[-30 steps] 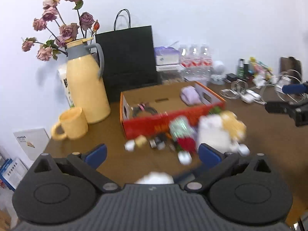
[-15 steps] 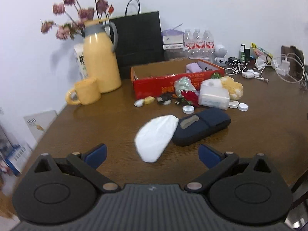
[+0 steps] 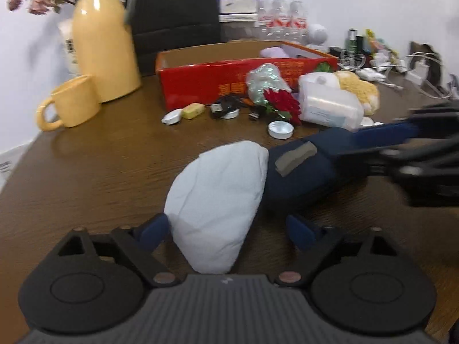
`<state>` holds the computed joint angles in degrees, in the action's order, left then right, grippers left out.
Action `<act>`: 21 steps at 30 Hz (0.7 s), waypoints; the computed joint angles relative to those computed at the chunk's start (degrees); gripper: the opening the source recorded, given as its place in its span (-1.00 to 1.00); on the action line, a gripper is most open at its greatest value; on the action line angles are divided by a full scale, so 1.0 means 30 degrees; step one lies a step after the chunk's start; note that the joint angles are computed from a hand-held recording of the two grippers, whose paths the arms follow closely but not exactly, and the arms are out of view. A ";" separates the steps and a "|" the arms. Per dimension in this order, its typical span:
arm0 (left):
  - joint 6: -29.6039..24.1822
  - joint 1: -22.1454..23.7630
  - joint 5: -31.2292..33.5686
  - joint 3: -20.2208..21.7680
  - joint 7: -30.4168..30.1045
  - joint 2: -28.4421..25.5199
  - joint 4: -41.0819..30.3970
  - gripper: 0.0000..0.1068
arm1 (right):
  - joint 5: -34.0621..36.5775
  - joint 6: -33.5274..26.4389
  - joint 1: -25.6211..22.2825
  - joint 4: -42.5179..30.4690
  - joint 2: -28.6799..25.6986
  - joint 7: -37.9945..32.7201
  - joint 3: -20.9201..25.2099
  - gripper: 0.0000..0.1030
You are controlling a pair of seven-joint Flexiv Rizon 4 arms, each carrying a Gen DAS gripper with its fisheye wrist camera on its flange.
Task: Organize objects
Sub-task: 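Move the left tool back to the white cloth on the table, then grasp the white cloth with the left tool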
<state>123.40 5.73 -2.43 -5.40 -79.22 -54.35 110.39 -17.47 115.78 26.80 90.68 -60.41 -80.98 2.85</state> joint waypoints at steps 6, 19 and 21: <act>-0.0285 0.2396 0.2497 -0.1487 0.0030 -0.0313 -0.0446 0.14 | -0.2035 -0.1391 -0.0580 -0.3116 -0.1851 0.0314 0.1138 -0.25; 0.1312 0.3219 0.2525 -0.2157 -0.3222 0.1678 0.2320 -0.37 | 0.1153 0.1459 0.0587 -0.1131 -0.1018 0.1792 -0.0167 -0.90; 0.1965 0.3355 0.2960 -0.2196 -0.4133 0.2096 0.3110 -0.37 | 0.2782 0.2537 0.1305 0.0055 -0.0482 0.1598 -0.0875 -0.90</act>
<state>129.30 15.80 6.45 -11.99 -91.62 -48.07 119.72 -9.12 123.39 30.71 90.84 -61.85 -76.18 0.22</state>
